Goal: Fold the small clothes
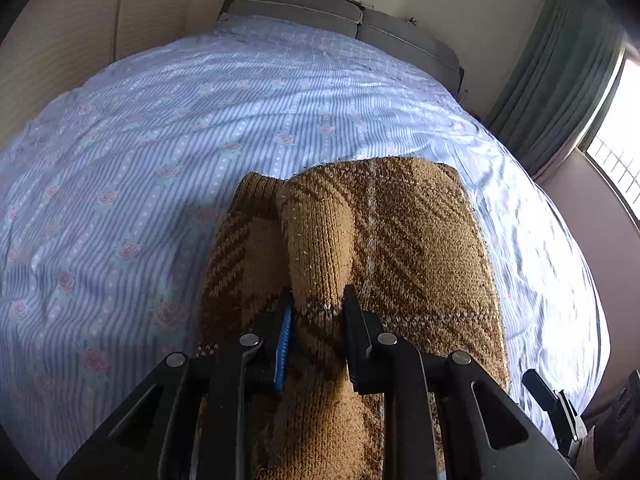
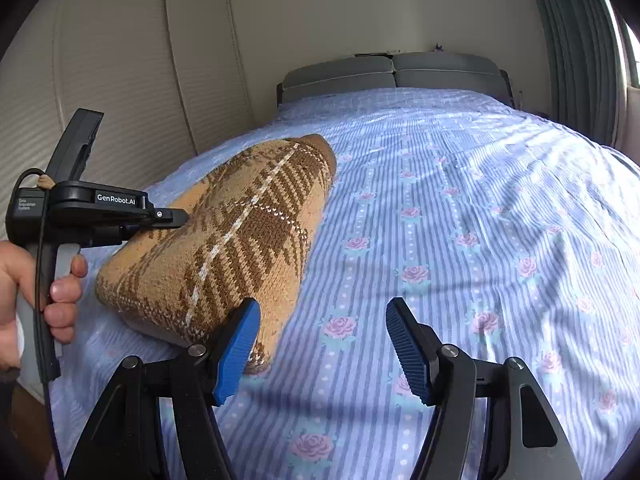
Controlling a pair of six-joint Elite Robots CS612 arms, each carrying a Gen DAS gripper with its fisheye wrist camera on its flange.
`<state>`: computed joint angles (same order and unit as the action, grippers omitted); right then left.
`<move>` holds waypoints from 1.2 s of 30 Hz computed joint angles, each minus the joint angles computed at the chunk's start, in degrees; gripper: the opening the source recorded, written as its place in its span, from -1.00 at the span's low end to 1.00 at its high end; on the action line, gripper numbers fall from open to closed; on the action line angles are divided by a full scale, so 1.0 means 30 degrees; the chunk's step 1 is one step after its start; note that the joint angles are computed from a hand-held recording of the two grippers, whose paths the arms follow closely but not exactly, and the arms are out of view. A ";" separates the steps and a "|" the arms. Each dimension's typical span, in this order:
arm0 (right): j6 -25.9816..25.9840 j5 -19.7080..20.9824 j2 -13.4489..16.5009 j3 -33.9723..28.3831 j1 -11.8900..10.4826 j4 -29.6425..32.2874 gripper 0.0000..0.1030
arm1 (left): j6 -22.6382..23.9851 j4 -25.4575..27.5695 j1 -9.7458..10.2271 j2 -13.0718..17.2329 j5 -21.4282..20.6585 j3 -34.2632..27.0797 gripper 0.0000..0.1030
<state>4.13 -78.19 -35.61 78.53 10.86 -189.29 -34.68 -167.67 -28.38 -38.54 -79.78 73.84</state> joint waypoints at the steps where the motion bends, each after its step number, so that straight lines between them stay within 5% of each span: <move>1: 0.0059 0.0030 0.0044 -0.0089 -0.0024 0.0136 0.27 | 0.0240 0.0015 -0.0056 0.0091 0.0276 -0.0107 -0.43; 10: 0.0575 0.0366 -0.0063 -0.0327 -0.0145 0.0760 0.27 | 0.0621 -0.0119 -0.0355 -0.0553 0.1188 0.0522 0.11; 14: 0.0304 0.0576 -0.0239 -0.0148 -0.0012 0.0544 0.39 | 0.0955 -0.0696 -0.0612 -0.1048 0.2002 0.1288 0.50; 27: 0.0089 -0.0675 -0.0109 -0.0593 0.0385 0.2869 0.54 | -0.0416 -0.0556 -0.0529 -0.0983 0.1722 0.2116 0.57; 36: 0.0927 0.1701 -0.0306 -0.1143 -0.0231 0.3586 0.58 | -0.1169 -0.1002 -0.0646 -0.1376 0.1984 0.2401 0.67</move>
<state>6.91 -73.09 -36.52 75.10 10.16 -178.53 -38.19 -170.68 -30.32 -42.67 -73.83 81.04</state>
